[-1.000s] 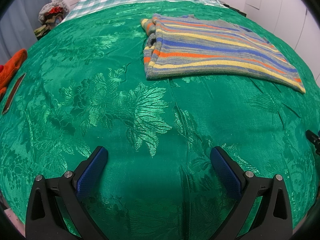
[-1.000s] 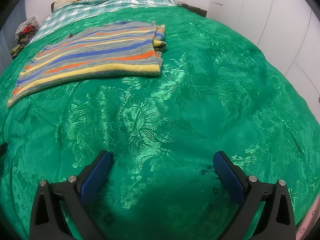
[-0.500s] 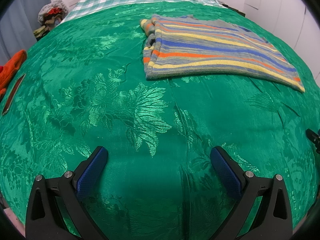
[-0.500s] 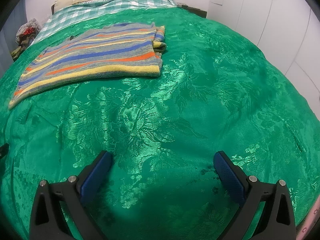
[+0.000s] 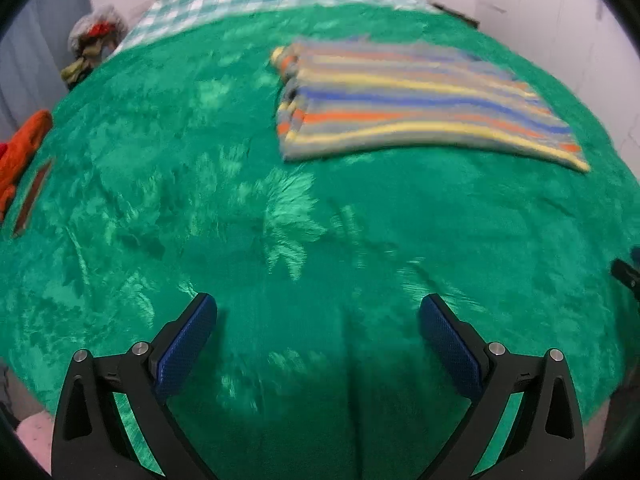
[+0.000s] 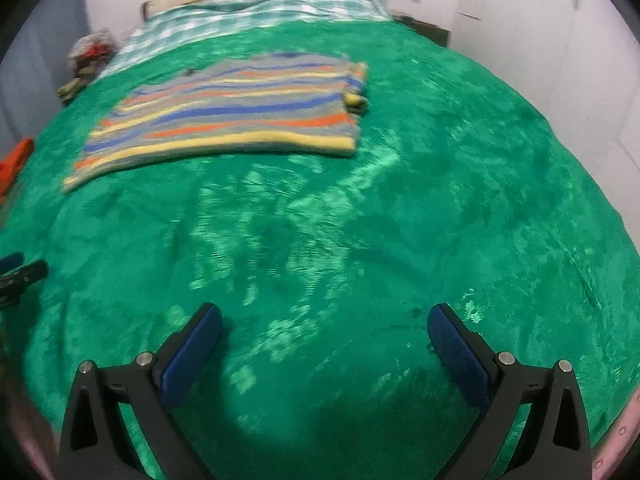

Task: Fold small clothes

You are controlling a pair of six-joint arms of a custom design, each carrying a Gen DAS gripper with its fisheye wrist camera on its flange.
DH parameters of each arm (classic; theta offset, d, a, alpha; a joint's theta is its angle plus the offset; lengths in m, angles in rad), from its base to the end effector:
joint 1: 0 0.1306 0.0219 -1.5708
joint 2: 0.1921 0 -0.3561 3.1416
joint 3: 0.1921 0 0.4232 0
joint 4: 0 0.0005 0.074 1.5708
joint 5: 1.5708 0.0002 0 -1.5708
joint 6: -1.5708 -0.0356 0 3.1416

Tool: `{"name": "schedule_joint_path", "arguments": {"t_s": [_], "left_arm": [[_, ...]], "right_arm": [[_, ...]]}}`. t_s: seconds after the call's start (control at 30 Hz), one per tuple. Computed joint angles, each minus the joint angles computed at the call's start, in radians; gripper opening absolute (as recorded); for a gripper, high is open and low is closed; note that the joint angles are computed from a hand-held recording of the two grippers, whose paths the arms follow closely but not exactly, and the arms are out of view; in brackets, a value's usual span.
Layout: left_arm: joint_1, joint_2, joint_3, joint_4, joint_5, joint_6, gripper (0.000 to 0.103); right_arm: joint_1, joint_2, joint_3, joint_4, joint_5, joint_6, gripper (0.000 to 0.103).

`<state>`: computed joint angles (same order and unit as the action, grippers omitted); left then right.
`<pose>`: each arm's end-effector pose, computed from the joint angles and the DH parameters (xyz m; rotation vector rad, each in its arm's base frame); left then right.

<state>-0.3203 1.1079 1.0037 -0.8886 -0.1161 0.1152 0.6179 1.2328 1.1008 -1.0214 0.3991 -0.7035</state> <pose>0.3876 -0.1247 0.3380 0.2175 2.5442 -0.0191 0.3610 0.2390 0.3295 0.2201 2.5648 -0.0765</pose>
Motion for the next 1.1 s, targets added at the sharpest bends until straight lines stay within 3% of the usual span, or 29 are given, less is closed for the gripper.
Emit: {"name": "schedule_joint_path", "arguments": {"t_s": [0.17, 0.27, 0.37, 0.47, 0.53, 0.63, 0.7, 0.77, 0.83, 0.87, 0.9, 0.93, 1.03, 1.1], "left_arm": [[-0.116, -0.074, -0.02, 0.055, 0.025, -0.07, 0.102], [-0.208, -0.009, 0.045, 0.075, 0.062, -0.132, 0.102], [-0.271, 0.129, 0.178, 0.109, 0.131, -0.161, 0.102], [-0.304, 0.323, 0.363, 0.146, 0.191, -0.152, 0.098], [-0.318, 0.449, 0.487, 0.15, 0.211, -0.169, 0.088], [-0.328, 0.61, 0.652, 0.09, 0.225, -0.168, 0.086], [-0.338, 0.69, 0.727, 0.047, 0.231, -0.165, 0.074], [-0.339, 0.747, 0.78, 0.003, 0.252, -0.191, 0.059], [-0.34, 0.756, 0.778, 0.02, 0.248, -0.211, 0.05], [-0.337, 0.755, 0.771, 0.037, 0.249, -0.21, 0.027], [-0.335, 0.753, 0.769, 0.041, 0.236, -0.2, 0.008], [-0.32, 0.752, 0.771, 0.044, 0.263, -0.168, 0.008], [-0.27, 0.71, 0.736, 0.091, 0.358, -0.075, 0.006], [-0.237, 0.656, 0.688, 0.14, 0.393, -0.026, 0.006]], "right_arm": [[-0.029, -0.099, -0.023, 0.07, -0.019, 0.084, 0.102], [-0.145, -0.133, -0.018, 0.119, -0.108, 0.187, 0.102], [-0.286, -0.103, 0.021, 0.158, -0.229, 0.243, 0.102], [-0.458, 0.019, 0.128, 0.199, -0.431, 0.277, 0.101], [-0.531, 0.146, 0.239, 0.179, -0.584, 0.273, 0.091], [-0.589, 0.359, 0.431, 0.103, -0.801, 0.264, 0.08], [-0.599, 0.503, 0.572, 0.01, -0.887, 0.302, 0.074], [-0.59, 0.611, 0.688, -0.061, -0.879, 0.342, 0.073], [-0.587, 0.69, 0.765, -0.088, -0.894, 0.345, 0.071], [-0.588, 0.725, 0.8, -0.091, -0.915, 0.335, 0.066], [-0.584, 0.751, 0.823, -0.07, -0.921, 0.318, 0.045], [-0.579, 0.764, 0.837, -0.043, -0.912, 0.298, 0.006], [-0.554, 0.762, 0.854, -0.017, -0.827, 0.251, 0.008], [-0.53, 0.763, 0.899, -0.02, -0.787, 0.294, 0.008]]}}
